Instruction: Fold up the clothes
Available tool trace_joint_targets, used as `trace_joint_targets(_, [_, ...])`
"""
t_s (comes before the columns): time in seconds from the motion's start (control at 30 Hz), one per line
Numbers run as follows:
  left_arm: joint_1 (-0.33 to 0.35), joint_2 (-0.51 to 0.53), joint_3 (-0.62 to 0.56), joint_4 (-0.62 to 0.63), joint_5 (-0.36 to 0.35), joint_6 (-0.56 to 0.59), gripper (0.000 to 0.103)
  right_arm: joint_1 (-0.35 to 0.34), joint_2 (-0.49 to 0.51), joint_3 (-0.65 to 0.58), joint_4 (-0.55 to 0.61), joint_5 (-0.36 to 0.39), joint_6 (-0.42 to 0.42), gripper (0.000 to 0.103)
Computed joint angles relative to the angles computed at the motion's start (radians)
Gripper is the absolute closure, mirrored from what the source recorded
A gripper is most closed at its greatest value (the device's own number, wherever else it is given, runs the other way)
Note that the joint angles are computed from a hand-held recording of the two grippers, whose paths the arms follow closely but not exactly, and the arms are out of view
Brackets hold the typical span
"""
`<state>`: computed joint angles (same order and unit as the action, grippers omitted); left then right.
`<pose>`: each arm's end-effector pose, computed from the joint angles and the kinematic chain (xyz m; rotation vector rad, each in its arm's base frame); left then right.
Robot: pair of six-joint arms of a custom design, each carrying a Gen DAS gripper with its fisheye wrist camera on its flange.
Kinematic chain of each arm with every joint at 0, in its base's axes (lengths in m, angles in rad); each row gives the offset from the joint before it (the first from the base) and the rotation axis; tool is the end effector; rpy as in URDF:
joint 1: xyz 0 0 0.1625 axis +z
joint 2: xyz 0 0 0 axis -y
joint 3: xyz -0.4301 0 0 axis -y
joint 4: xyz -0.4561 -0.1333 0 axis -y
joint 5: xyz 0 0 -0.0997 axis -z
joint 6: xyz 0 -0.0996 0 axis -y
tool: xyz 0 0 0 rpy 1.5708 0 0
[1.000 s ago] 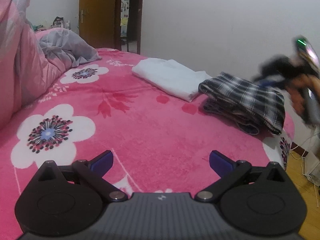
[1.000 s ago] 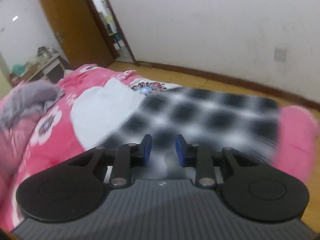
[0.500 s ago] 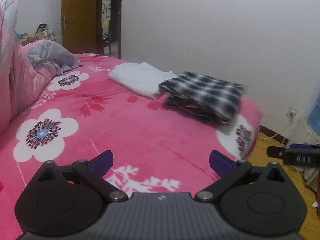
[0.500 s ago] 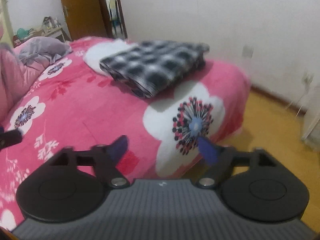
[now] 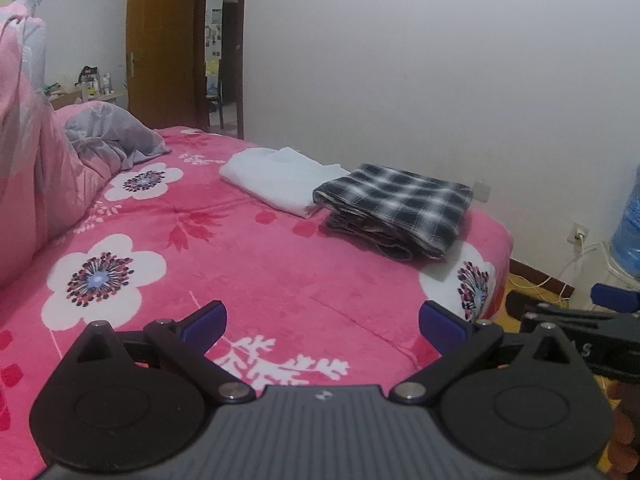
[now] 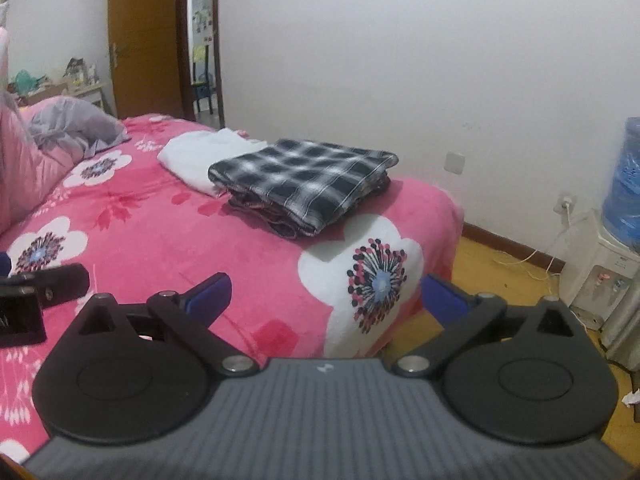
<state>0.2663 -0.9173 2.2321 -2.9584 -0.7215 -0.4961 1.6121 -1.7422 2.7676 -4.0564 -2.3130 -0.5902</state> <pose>-0.4095 -0.3274 0.0044 0.9474 2.3197 -0.9443 0.0761 -0.2443 0.2874 -0.0356 -1.8355 1.3109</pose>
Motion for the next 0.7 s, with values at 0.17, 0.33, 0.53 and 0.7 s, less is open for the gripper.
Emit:
trace_joint_targets(0.17, [0.005, 0.001, -0.008, 0.016, 0.014, -0.019, 0.0, 0.046, 0.07, -0.033, -0.067, -0.08, 0.017, 0.001])
trace_joint_targets(0.33, [0.003, 0.005, -0.014, 0.033, 0.038, -0.024, 0.0, 0.071, 0.098, -0.043, -0.082, -0.111, 0.037, 0.001])
trace_joint_targets(0.53, [0.007, 0.008, -0.021, 0.049, 0.043, -0.034, 0.0, 0.087, 0.144, -0.059, -0.129, -0.13, 0.02, 0.001])
trace_joint_targets(0.7, [0.006, 0.01, -0.021, 0.055, 0.048, -0.036, 0.0, 0.087, 0.157, -0.063, -0.132, -0.131, 0.019, 0.001])
